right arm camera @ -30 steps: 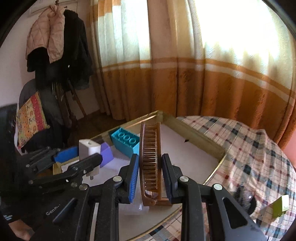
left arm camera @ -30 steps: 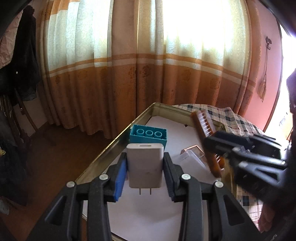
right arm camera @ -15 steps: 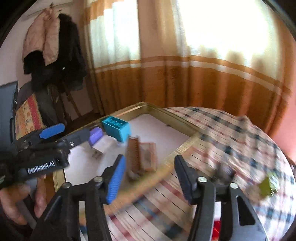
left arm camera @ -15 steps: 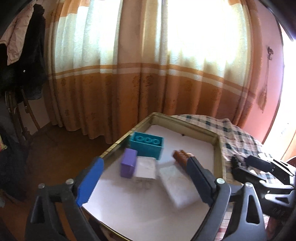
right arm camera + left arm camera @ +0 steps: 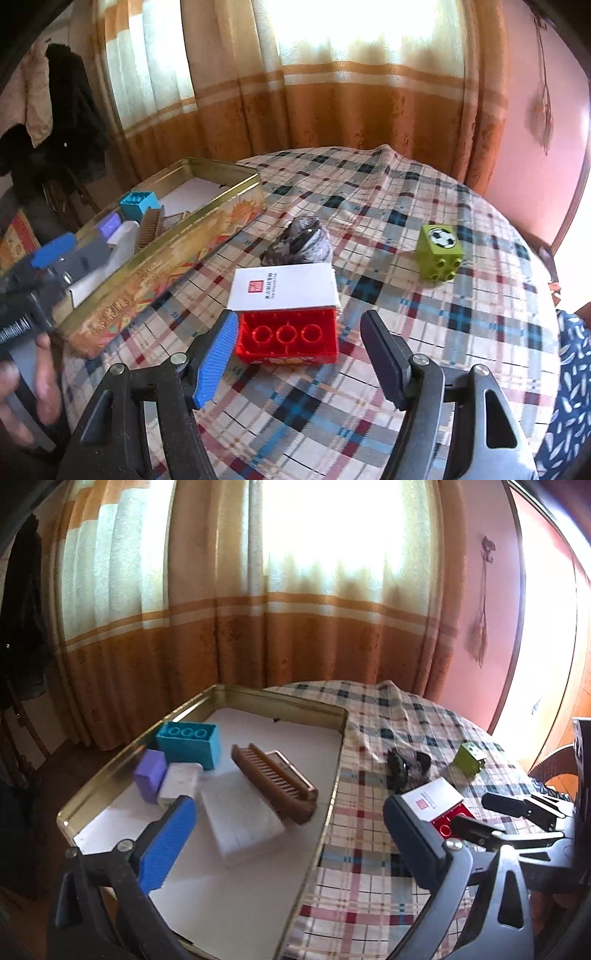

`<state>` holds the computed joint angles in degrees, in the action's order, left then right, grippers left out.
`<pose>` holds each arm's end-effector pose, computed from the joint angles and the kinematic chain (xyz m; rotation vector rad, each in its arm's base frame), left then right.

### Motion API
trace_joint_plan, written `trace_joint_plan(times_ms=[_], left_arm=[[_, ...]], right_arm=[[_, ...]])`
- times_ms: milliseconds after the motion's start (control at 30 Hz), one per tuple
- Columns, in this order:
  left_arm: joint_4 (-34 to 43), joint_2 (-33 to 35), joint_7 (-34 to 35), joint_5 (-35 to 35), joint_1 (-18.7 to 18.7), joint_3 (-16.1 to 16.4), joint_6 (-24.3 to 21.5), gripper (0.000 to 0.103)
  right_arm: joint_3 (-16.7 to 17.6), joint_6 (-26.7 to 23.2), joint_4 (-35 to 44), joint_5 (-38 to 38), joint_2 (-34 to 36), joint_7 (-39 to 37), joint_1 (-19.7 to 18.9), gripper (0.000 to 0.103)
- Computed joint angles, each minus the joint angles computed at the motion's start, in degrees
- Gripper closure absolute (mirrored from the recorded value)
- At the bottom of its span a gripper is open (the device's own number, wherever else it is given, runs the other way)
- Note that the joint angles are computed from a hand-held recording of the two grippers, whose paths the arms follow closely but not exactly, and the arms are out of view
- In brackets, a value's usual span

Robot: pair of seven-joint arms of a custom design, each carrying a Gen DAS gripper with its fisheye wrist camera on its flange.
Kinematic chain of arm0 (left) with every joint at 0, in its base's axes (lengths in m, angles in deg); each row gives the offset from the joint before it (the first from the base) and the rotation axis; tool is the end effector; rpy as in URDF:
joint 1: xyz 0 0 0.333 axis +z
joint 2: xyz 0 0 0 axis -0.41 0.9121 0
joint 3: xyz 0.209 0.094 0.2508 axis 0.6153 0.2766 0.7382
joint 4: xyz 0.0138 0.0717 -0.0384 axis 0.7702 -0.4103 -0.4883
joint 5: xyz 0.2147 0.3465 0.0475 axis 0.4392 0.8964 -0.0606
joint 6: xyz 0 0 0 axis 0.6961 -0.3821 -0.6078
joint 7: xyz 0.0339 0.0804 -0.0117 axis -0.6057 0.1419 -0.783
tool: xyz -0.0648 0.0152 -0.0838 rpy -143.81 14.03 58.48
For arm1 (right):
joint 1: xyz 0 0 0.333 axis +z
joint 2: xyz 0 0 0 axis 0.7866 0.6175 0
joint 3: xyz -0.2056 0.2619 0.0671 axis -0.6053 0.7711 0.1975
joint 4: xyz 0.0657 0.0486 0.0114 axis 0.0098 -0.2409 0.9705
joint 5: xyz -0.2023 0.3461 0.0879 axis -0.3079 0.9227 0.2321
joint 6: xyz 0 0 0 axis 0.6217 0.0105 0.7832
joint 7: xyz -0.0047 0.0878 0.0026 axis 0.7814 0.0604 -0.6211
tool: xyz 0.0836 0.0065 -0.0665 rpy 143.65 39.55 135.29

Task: Organize rigid objects
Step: 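Grasp the red Lego brick with the right gripper while the left reaches the white card box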

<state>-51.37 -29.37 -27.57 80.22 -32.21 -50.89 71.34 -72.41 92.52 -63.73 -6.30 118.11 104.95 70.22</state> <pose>0.6160 -0.1723 0.3978 -1.8401 1.3173 -0.7528 0.7304 0.3142 0.3665 -2.0965 1.0739 -0.3160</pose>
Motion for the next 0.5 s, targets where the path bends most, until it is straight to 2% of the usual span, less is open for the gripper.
trace_joint_plan(times_ms=[133,267,300,333,500], left_arm=[[0.2,0.2,0.6,-0.6,-0.3,-0.1,-0.6,0.0],[0.6,0.4,1.0,-1.0,-0.2,0.0,0.1,0.0],[0.7,0.4,1.2,-1.1,-0.2,0.0,0.2,0.0],[0.8,0.4,1.3,-1.1,-0.3,0.0,0.3,0.0],[2.0,1.3,4.1,-2.5,-1.0,-0.3,0.1,0.0]], right_arm=[[-3.7,-4.9,2.9,-5.1,1.6,3.5,3.4,0.028],[-7.7,-7.5,5.1,-10.7,3.1,9.4,6.4,0.028],[-7.3,-7.2,4.9,-10.8,3.1,9.8,6.0,0.029],[-6.1,-5.9,4.1,-10.0,2.6,9.3,5.0,0.037],[-3.9,-1.4,-0.5,-8.6,0.0,6.2,3.0,0.037]])
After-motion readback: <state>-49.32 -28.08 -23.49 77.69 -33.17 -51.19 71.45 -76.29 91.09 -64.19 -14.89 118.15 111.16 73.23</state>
